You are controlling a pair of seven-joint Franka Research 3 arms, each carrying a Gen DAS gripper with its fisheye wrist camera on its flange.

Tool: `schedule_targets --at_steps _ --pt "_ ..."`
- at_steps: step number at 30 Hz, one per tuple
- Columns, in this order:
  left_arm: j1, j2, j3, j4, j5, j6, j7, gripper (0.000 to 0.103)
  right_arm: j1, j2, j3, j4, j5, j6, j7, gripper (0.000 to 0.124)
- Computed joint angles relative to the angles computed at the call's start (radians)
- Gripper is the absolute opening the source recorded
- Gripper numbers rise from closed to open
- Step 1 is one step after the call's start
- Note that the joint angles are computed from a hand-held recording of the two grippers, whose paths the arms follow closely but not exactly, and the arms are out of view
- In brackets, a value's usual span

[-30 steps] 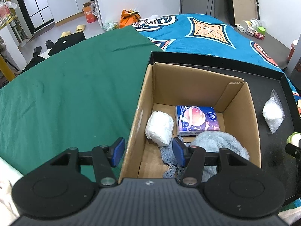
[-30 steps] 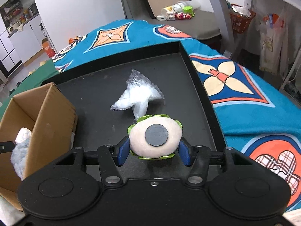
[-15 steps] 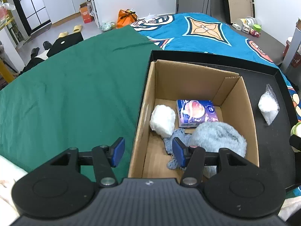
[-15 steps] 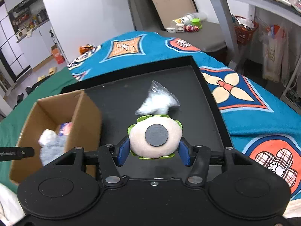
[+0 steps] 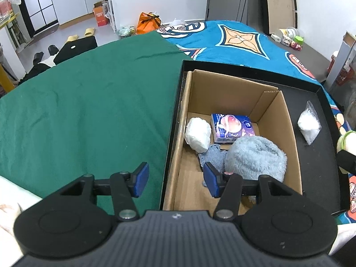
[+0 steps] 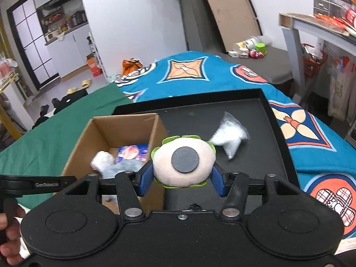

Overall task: Organize soft objects
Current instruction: 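Carry the round plush with the right gripper into the box and release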

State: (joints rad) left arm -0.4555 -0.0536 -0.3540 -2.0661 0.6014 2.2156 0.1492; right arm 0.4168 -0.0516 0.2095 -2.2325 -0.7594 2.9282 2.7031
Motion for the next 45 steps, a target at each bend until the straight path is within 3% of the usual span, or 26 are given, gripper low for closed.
schedule_targets --at_steps 5,14,22,30,37,45 --pt "0.011 -0.035 0.008 -0.049 -0.013 0.069 -0.009 0.051 0.022 0.015 0.008 0.033 0.013 -0.02 -0.011 0.053" --pt "0.029 -0.068 0.004 -0.111 -0.023 0.123 -0.013 0.046 0.09 0.074 -0.01 0.108 0.003 -0.046 -0.004 0.054" --pt "0.055 -0.099 0.018 -0.184 -0.079 0.24 -0.009 0.037 0.162 0.141 -0.043 0.177 0.083 -0.053 -0.063 0.054" --pt "0.068 -0.096 0.019 -0.21 -0.113 0.303 0.007 0.013 0.222 0.195 -0.083 0.239 0.134 -0.047 -0.098 0.055" --pt "0.07 -0.088 0.013 -0.195 -0.106 0.286 -0.003 0.013 0.241 0.212 -0.095 0.237 0.272 0.01 -0.219 0.064" --pt "0.067 -0.078 0.011 -0.169 -0.104 0.24 -0.004 0.017 0.241 0.159 -0.13 0.173 0.242 0.01 -0.156 0.066"
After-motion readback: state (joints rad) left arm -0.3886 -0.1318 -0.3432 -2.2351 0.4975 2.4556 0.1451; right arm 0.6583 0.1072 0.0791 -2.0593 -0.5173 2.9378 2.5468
